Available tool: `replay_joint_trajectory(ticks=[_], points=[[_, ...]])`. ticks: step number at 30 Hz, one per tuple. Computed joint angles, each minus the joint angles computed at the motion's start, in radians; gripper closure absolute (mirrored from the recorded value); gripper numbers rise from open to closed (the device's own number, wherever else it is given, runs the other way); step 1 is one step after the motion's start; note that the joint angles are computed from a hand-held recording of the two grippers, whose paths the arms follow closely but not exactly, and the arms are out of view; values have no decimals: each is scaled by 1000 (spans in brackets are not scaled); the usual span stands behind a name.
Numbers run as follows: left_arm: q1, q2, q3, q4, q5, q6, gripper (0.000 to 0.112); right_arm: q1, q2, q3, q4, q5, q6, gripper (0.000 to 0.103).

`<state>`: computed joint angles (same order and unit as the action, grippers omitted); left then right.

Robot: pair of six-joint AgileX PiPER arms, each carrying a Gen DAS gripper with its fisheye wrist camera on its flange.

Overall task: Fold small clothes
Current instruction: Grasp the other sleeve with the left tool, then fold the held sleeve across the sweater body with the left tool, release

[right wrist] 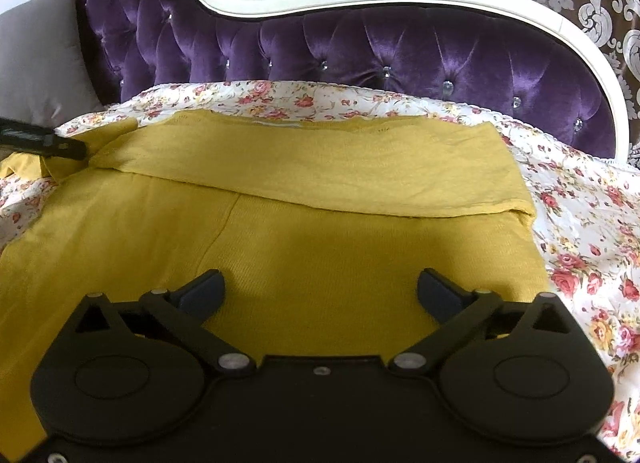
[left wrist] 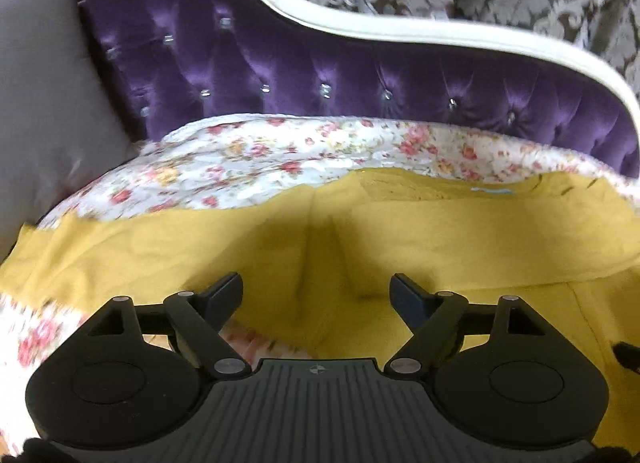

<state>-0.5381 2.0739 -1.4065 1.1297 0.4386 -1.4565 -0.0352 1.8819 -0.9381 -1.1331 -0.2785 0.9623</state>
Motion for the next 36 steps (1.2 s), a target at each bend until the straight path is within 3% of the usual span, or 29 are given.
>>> replay_joint_trajectory(ticks=[5,8,11,21,26,27,29,30,31,33,36], points=[[39,-125,211,246,-15,-338,30,-2,0,-5,-32,1,35,1],[100,-161,268,291,-11,-402,22,-2,-2,-8,-53,4,55,1],[178,-181,297,321,-14,-454,22,2,-2,-11,-57,13,58,1],[405,-72,170,145,-126,-332,22,6,-2,-12,-57,18,61,1],[429,7,75,111,-123,-293,23,8,-2,-11,-50,19,55,1],[429,14,65,118,-115,-286,27,8,-2,-10,-49,19,54,1],[412,35,29,98,-44,-234,64,8,-2,-9,-45,18,51,1],[402,38,18,84,-7,-199,93,9,-3,-8,-44,19,50,1],[405,40,8,61,-7,-153,102,8,-3,-8,-41,18,48,1],[412,18,29,82,-53,-181,103,8,-1,-9,-37,16,44,1],[387,-35,65,192,-49,-312,103,7,0,-8,-26,14,33,1]])
